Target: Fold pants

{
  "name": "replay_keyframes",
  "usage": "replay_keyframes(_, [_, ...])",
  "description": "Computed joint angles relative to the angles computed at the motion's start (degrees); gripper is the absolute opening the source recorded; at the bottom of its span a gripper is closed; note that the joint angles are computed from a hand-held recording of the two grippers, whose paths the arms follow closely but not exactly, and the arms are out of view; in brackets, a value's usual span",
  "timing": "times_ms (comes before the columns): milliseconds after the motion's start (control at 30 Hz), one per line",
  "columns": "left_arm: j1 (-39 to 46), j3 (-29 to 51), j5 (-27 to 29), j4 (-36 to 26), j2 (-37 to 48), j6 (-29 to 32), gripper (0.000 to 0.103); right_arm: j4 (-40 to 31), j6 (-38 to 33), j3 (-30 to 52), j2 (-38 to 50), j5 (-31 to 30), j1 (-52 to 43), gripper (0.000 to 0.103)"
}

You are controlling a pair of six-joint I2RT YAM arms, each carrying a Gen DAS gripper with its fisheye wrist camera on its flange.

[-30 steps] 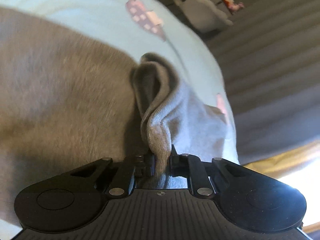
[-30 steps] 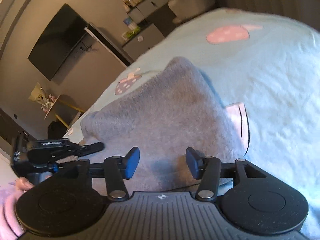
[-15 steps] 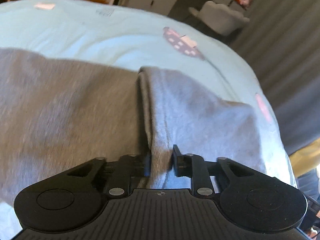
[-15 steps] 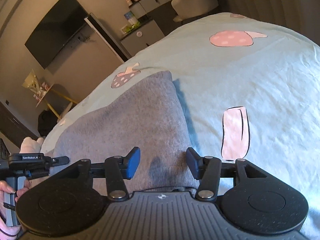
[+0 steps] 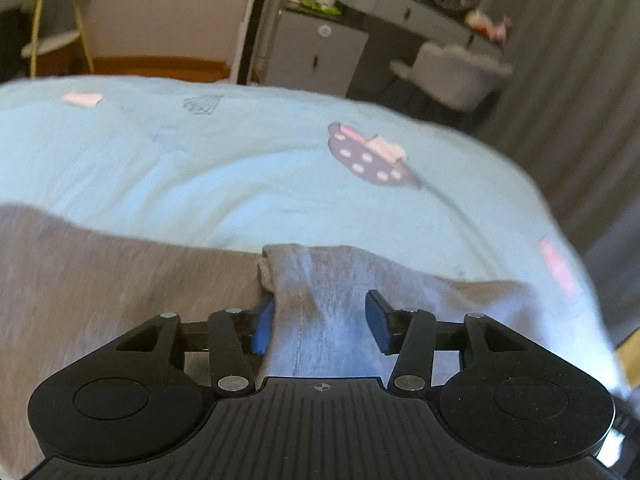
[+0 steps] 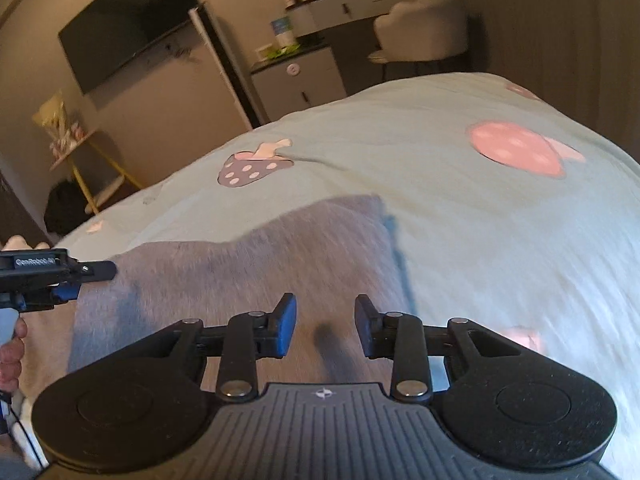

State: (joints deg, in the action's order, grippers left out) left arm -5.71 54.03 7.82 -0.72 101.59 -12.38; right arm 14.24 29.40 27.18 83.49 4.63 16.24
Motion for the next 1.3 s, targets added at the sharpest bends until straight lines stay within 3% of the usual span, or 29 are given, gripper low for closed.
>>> replay_keyframes(133, [-3.34,4.17,-6.89,-0.32,6.52,2.87,0.058,-2.24,-5.88,10.73,11.57,3.30,1.39,0.031])
replay_keyframes(233, [-3.29,4.80,-7.39,0.55,8.69,2.35,0.062,-5.13,-8.07,17.87,19.63,3.91,0.86,0.029])
replay_keyframes(333, [-2.49,3.27,-6.54,1.20,7.81,2.88,0.063,-3.94,-7.99,19.07,21.75,4.33,0.92,0.028])
replay_keyframes(433, [-1.71,1.82,-5.20,-0.43,5.49,4.40,0.063,-4.62,-5.01,16.46,18.10,4.71,2.09,0.032])
replay_keyframes(633, [0.34,-5.59,-0.72,-2.96,-1.22,6.47,0.064,-3.42,4.85,-0.22,1.43,0.38,3.05,0.035])
replay_keyframes(767, [2.29,-9.75,3.60,-4.10,-2.86,5.75,0.064,-8.50,8.68,-8.54,-12.89,1.70,1.70,0.037])
replay_keyframes(800, [2.40,-11.04,3.65,-3.41,-3.71,5.27,0.064,-10.18,8.83,-8.60,-14.38,1.98,1.38,0.044])
replay_keyframes(867, [1.96,-12.46,3.12,-2.86,-5.02,4.56,0.064,-13.03,8.29,-7.12,-14.07,3.14,1.21,0.060])
replay_keyframes(1167, [1.64,-13.83,3.81,-3.95,-7.18,4.66,0.065,-9.37,4.97,-2.29,-1.01,-1.98,-1.19,0.061])
replay_keyframes(1233, [1.86,-13.36,4.22,-4.01,-6.60,4.37,0.065,-8.87,4.73,-1.93,0.11,-1.10,-0.66,0.056])
replay_keyframes(1300, [2.11,-13.53,5.10,-3.44,-6.25,4.10,0.065,-9.29,3.56,-1.52,0.43,0.58,0.82,0.045])
